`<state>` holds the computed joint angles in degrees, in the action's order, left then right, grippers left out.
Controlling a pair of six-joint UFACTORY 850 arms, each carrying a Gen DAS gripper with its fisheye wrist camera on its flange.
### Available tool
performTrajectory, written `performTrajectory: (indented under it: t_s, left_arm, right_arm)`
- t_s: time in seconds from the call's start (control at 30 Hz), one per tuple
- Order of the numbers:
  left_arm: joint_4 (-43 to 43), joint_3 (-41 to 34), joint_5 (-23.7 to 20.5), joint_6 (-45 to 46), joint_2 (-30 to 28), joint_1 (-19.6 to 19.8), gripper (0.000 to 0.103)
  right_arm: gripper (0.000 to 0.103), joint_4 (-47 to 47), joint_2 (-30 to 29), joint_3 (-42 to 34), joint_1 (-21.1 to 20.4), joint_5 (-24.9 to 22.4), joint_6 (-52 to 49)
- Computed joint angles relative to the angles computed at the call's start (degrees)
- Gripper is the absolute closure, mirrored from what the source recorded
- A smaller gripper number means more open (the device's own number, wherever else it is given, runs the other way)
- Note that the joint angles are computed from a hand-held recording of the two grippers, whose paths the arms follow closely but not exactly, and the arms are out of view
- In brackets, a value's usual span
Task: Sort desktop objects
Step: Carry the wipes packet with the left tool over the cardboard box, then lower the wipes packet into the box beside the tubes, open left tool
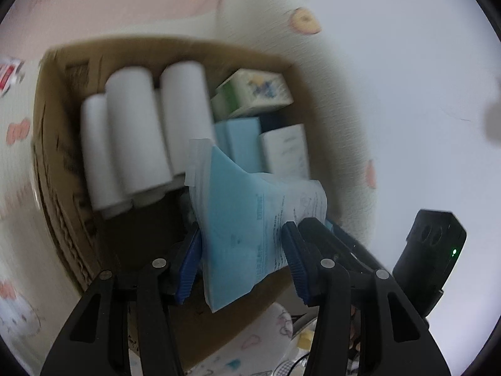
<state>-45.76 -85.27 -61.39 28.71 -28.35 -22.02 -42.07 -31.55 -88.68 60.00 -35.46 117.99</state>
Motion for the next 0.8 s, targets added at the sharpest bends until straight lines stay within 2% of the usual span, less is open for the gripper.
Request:
performTrajectory:
  t_s: [0.1, 0.23, 0.37, 0.43, 0.67, 0.8]
  left_arm:
    - [3.1, 1.1, 1.3, -3.2, 0.2, -0.8, 0.048]
    - [10.4, 1.5, 2.8, -4.3, 1.4, -3.0, 0.048]
    - [13.4, 3.1, 3.1, -3.9, 3.1, -3.6, 0.048]
    - [17.0, 3.3, 3.2, -6.1, 3.7, -3.8, 0.047]
    - [20.7, 0.9, -0.5, -9.1, 2.3, -2.4, 0.047]
    - [20.8, -0.2, -1.9, -11.0, 1.8, -2.0, 0.047]
  right_arm:
    - [0.035, 5.7, -0.7, 0.0, -0.9, 2.3, -6.4]
    - [0.035, 13.2, -3.5, -4.6, -1.1, -3.7, -19.4]
    - [0.035, 15.7, -4.4, -6.4, -1.0, -5.3, -25.5]
    - [0.035, 17.1, -4.6, -6.8, -1.2, -4.6, -28.4]
    - [0.035, 23.6, -8.0, -11.7, -2.1, -3.2, -38.7]
    - [0.035, 25.0, -8.6, -12.6, -2.6, -2.7, -39.1]
